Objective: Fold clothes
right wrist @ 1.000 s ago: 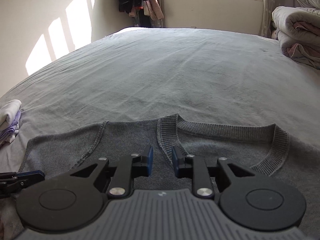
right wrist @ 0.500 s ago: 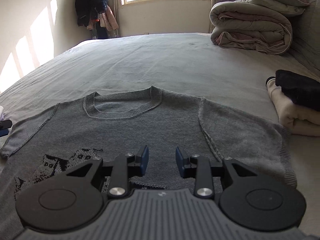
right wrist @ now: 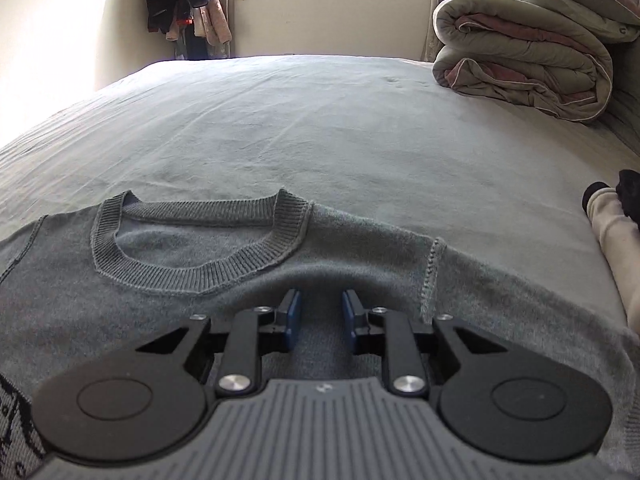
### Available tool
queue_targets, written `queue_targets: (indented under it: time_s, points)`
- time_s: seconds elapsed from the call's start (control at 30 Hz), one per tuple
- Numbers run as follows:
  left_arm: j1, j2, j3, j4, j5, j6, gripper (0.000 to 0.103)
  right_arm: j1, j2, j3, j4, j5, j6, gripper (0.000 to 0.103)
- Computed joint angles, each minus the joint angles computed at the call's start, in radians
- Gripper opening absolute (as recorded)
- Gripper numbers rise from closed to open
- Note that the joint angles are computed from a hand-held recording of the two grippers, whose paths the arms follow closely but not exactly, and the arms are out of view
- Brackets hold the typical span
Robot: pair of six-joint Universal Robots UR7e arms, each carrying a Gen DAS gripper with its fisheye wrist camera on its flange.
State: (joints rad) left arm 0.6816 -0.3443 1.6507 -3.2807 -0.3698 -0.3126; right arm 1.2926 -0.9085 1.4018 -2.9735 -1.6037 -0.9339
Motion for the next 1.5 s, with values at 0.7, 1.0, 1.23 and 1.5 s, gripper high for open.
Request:
queue_targets:
  time_s: [0.7, 1.0, 1.23, 1.5]
  points:
    - [-0.057, 0.013, -0.059, 0.087, -0.085, -0.012, 0.087, -0.099, -0.342, 0.339, 0.057, 0.101, 0.031, 0.034]
    - [-0.105, 0.073, -0.048, 0.162, -0.092, -0.086, 0.103, -0.205, -0.574, 0.559, 0.103, 0.132, 0.04, 0.043]
    - [-0.098, 0.056, -0.035, 0.148, -0.115, -0.098, 0.103, -0.221, -0.618, 0.588, 0.089, 0.08, 0.098, 0.048]
    - [-0.1, 0.059, -0.037, 0.157, -0.113, -0.102, 0.103, -0.223, -0.667, 0.617, 0.1, 0.07, 0.124, 0.057]
